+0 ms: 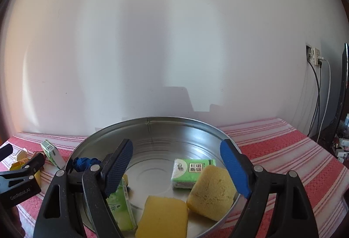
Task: Organize objects
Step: 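Withdraw both tools from the tin toward the remaining items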
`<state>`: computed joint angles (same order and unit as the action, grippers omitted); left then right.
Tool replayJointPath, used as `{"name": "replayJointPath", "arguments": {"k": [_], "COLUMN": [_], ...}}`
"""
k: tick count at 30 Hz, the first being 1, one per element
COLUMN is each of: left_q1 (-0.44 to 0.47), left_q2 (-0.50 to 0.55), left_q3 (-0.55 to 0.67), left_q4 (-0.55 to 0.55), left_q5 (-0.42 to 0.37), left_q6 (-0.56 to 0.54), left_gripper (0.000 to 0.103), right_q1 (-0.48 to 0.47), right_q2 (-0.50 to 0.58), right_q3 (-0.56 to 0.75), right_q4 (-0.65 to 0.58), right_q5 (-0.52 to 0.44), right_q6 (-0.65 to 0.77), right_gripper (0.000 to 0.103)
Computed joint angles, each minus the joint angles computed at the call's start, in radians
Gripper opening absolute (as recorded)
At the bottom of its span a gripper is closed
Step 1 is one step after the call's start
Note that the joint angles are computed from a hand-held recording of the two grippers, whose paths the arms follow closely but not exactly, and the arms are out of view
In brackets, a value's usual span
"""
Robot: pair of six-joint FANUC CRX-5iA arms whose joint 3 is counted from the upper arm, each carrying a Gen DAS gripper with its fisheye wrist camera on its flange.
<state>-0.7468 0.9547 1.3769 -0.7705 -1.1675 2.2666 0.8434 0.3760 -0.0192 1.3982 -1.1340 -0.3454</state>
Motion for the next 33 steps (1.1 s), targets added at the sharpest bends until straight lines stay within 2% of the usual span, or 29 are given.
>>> {"name": "replayJointPath", "arguments": {"k": [7,11,17,23,28,33], "left_q1": [0.045,0.074,0.106,0.157,0.216,0.252], "left_q2": [-0.112,-0.169,-0.234,-0.3,-0.348,-0.364], "left_q3": [-0.185,-0.279,-0.386,-0.494,-0.585,-0.616], "left_q4": [0.02,0.035,0.04,0.095,0.194,0.244], "left_q5": [0.048,0.079,0.11,0.154,0.211,0.214], "left_q6": [0.048,0.06,0.038,-0.018,-0.116,-0.182], "left_gripper": [0.103,0.103,0.103,0.103,0.103,0.103], "right_q1": [0.037,0.062,0.089,0.104,0.12,0.121], "right_q2": [0.006,0.04,0.105,0.202,0.323,0.446], "right_q3": [0.02,0.068,0.181,0.351,0.563,0.823], "right_q4": [-0.039,-0.052,-0.114,-0.217,-0.324,-0.545], "right_q5": [0.0,-0.008,0.031,0.089,0.092,0.092], "right_q6": [-0.03,0.009,0.096,0.228,0.428,0.681], "right_gripper": [0.084,0.084,0.084,0.084,0.084,0.084]}}
